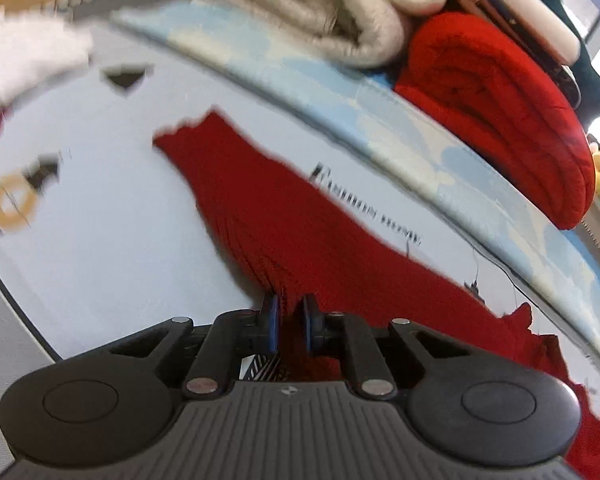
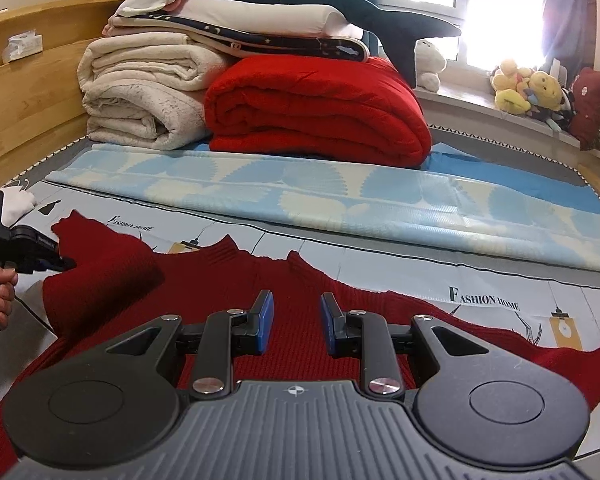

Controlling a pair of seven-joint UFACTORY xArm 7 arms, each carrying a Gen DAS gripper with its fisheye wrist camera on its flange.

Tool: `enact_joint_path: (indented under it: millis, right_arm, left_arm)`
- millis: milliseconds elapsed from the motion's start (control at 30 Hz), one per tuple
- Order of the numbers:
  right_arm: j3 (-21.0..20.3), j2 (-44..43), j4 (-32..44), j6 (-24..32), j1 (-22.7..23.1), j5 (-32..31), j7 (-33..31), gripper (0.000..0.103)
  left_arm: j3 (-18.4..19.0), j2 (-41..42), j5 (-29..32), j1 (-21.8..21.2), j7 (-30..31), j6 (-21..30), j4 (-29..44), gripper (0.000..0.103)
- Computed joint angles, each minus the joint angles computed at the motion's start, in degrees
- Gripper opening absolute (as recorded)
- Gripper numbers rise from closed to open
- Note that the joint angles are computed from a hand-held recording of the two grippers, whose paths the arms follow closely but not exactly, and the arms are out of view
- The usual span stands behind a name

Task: Fold small clothes

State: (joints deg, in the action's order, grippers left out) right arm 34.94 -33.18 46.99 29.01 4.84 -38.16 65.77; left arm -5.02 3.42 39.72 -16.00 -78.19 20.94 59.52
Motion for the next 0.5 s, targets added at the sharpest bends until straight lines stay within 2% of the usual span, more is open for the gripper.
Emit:
enact_joint_path:
  millis: [67, 133, 300, 500]
  right_arm:
    - [-0.16, -0.26, 0.08, 0.33, -0.01, 0.03, 0.06, 0.027]
    - [-0.39, -0.81, 0.23, 1.16, -0.03, 0.47, 0.32, 0.027]
    - [-1.88, -1.79, 0.23, 3.19, 0.93, 3.16, 0.8, 0.027]
    - [-3.77, -4.0, -0.71, 5.31, 1.42, 6.71, 2.31, 0.027]
  left_arm:
    - [-0.6, -2.06, 2.83, -0.89, -2.84, 1.94, 0.97, 0.012]
    - [-2.28, -4.39, 3.19, -1.51, -4.01, 3.75, 2.31, 0.012]
    - [-7.45, -6.35, -2.93, -4.8, 5.62, 8.69, 8.3, 0.011]
    - [-11.88, -1.38, -6.34, -11.95, 8.03, 9.33, 13.69, 0.01]
